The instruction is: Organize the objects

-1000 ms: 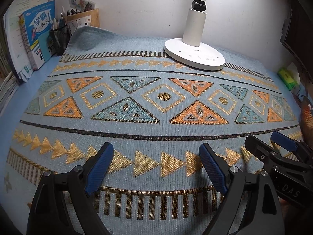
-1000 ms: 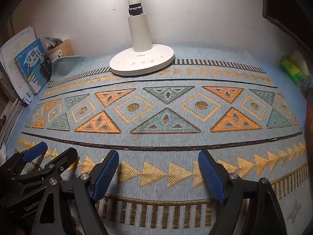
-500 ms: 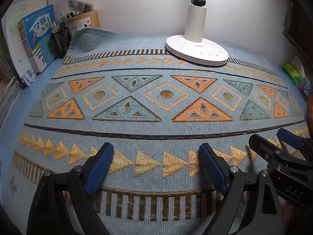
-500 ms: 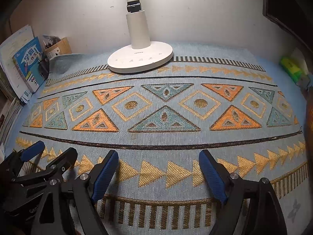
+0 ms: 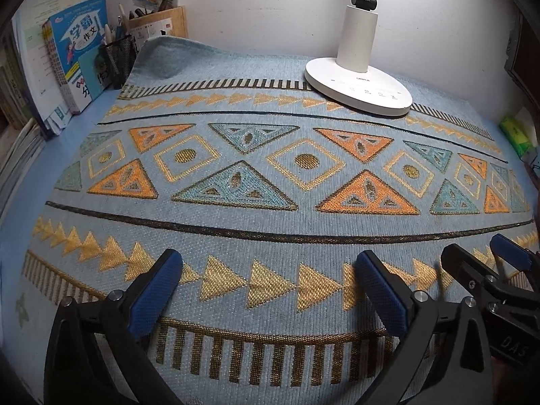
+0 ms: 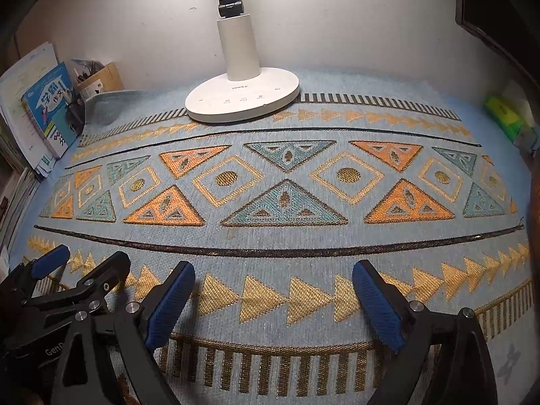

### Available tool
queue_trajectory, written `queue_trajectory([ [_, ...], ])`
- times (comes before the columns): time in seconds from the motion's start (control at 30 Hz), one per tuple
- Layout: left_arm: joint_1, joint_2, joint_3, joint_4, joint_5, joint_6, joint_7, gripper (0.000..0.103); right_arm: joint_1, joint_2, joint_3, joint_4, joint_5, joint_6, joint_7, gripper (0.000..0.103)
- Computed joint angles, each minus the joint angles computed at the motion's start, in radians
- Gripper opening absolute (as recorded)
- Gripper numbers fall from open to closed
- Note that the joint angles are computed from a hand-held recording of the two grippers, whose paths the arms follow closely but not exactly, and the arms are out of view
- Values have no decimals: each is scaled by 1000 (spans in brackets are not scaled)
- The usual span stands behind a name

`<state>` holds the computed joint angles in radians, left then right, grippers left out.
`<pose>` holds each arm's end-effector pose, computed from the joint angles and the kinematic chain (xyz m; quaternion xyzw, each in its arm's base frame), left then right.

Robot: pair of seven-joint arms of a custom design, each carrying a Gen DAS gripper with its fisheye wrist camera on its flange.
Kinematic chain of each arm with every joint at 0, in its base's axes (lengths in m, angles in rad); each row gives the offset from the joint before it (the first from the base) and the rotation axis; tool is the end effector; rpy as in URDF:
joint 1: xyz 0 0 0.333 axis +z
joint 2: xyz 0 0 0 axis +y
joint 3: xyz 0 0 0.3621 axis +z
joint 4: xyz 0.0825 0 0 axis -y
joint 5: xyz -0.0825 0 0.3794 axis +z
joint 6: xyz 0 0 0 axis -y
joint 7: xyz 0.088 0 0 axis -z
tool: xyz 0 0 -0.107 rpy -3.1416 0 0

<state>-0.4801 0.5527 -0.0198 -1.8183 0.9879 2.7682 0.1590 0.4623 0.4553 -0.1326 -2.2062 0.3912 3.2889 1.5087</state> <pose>0.5915 -0.3619 0.3055 -0.6903 0.6550 -0.2157 0.2190 0.5876 0.1655 0.2895 -0.6785 0.6661 -0.1819 0.2508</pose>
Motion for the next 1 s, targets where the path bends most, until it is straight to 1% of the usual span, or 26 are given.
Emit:
queue_trajectory([
  [0.07,2,0,0,0,-3,0,2,103,-23,-1,22,2,-4,-3,-4,97],
  [0.17,-4,1,3,3,-3,-9,-8,103,-39,-2,37,2,-5,-1,-4,98],
  [0.2,-7,2,4,5,-3,-15,-14,103,-51,-1,48,3,-7,0,-5,99],
  [0.27,-7,4,2,9,-6,-23,-17,103,-87,-2,84,5,-15,-3,-11,103],
  [0.3,-8,5,3,10,-3,-25,-20,103,-98,-2,96,7,-20,-7,-15,103],
  [0.4,2,6,-6,11,-10,-26,-1,103,-87,-2,84,7,-20,-11,-13,103],
  [0.5,-8,6,4,10,6,-23,-24,103,-75,-1,72,9,-21,-14,-11,103],
  [1.0,-6,8,0,12,9,-23,-27,103,-77,-1,73,10,-26,-15,-7,103],
])
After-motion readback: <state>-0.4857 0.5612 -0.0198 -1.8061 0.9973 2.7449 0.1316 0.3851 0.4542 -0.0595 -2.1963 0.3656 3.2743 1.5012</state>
